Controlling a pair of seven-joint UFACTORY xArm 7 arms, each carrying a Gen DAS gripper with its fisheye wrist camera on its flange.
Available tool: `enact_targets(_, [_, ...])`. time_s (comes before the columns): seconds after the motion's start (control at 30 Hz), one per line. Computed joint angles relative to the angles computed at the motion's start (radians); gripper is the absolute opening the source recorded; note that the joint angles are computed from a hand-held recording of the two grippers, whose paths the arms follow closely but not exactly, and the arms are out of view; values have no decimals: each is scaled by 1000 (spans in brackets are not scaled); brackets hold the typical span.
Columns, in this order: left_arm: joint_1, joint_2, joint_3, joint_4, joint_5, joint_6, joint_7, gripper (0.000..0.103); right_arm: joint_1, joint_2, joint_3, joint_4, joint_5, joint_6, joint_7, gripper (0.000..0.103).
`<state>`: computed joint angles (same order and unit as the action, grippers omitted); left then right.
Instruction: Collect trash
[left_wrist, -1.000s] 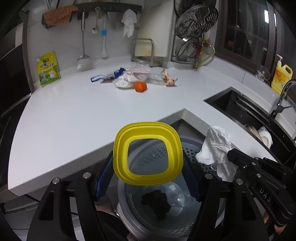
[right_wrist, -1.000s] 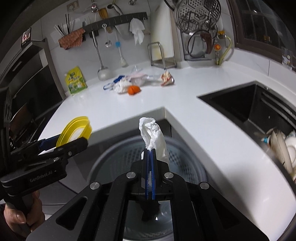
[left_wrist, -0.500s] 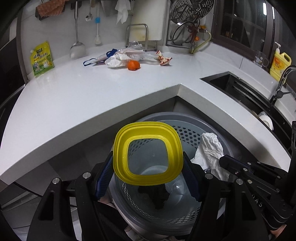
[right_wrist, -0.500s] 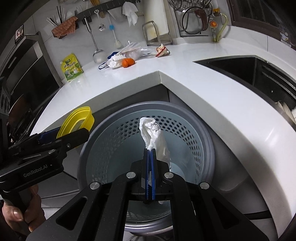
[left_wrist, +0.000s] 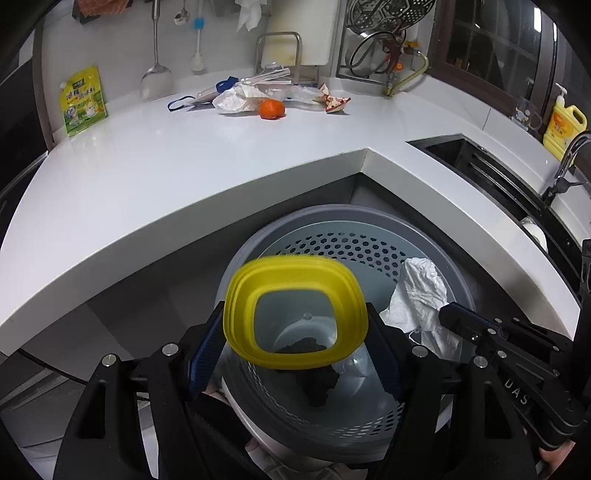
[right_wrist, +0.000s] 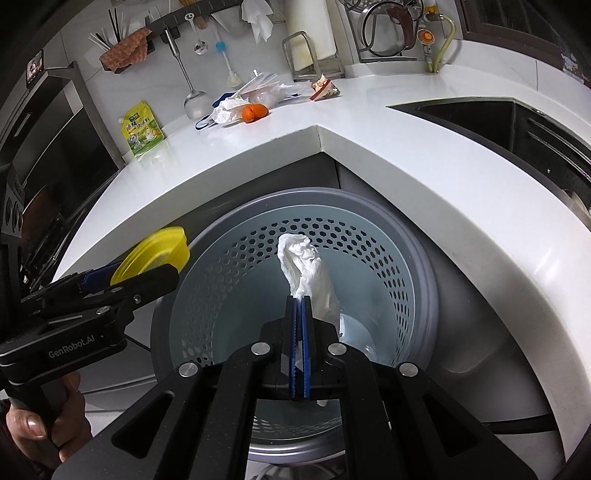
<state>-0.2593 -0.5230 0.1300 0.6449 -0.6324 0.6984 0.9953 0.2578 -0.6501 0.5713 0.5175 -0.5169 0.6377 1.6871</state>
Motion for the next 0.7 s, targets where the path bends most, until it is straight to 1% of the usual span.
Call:
enact_targets(0.07, [5, 6, -1, 2, 5, -1, -3, 71, 5, -15, 0, -7, 3, 8, 4, 9])
enact_targets(0.13, [8, 11, 1, 5, 4, -1, -5, 74, 3, -28, 9, -9, 3, 22, 16, 31])
enact_targets(0.17, [8, 12, 3, 7, 1, 0, -4, 75, 1, -39, 14, -12, 1, 26, 26, 34])
enact_targets(0.27, [11, 14, 4, 9, -4, -5, 0, 77, 1, -52, 17, -16, 1, 30, 32, 37])
enact_targets(0.4, [12, 10, 9, 9, -13, -9, 6, 82, -4, -60, 25, -16, -2, 33, 40, 46])
enact_targets(0.47, [12, 6, 11, 8, -17, -15, 10, 83, -7, -60, 28, -13, -6, 35, 40, 47])
enact_targets(0.6, [10, -3, 20, 8, -32, -27, 16, 91, -14, -63, 41, -3, -16, 52, 43, 54])
enact_targets(0.67, [9, -6, 26, 12, -43, -29, 18, 92, -16, -65, 49, 6, -23, 66, 43, 57])
enact_targets(0.7, [9, -7, 29, 15, -46, -31, 20, 92, -18, -66, 53, 10, -26, 75, 44, 61])
